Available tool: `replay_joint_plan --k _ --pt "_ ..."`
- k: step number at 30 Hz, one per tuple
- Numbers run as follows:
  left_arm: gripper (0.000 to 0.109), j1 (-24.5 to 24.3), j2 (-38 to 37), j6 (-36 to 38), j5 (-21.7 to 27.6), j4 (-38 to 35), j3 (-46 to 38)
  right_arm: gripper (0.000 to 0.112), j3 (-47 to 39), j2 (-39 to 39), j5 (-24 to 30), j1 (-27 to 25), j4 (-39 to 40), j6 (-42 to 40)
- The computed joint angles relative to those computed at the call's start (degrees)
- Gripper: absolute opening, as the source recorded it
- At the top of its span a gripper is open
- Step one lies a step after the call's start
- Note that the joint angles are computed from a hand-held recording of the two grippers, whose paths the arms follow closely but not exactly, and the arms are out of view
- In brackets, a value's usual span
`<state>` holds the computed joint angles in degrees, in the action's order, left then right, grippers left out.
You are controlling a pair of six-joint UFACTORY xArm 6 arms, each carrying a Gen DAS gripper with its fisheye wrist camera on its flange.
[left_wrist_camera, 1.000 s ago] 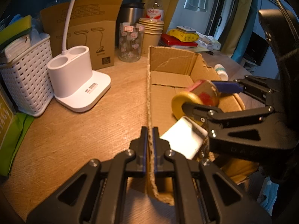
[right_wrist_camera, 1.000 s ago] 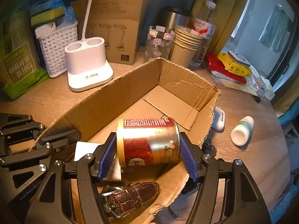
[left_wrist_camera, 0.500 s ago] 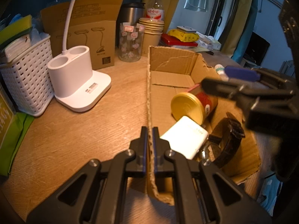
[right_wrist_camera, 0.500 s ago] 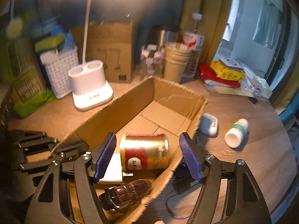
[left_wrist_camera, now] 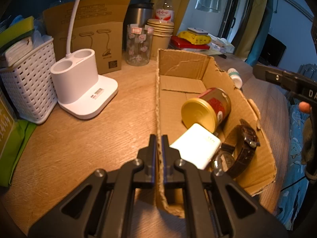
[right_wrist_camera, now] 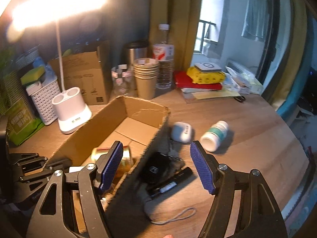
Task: Organize rigid objects
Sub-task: 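Move the right gripper to the black flashlight and grasp it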
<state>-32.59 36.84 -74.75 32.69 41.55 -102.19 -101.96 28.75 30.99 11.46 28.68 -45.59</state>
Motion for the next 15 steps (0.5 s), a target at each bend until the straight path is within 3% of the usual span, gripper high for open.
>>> replay_joint_plan --k 15 --pt "0.004 0.0 0.0 -0.1 0.0 0.0 0.0 0.074 0.8 -0.2 -1.8 -2.6 -2.3 4.3"
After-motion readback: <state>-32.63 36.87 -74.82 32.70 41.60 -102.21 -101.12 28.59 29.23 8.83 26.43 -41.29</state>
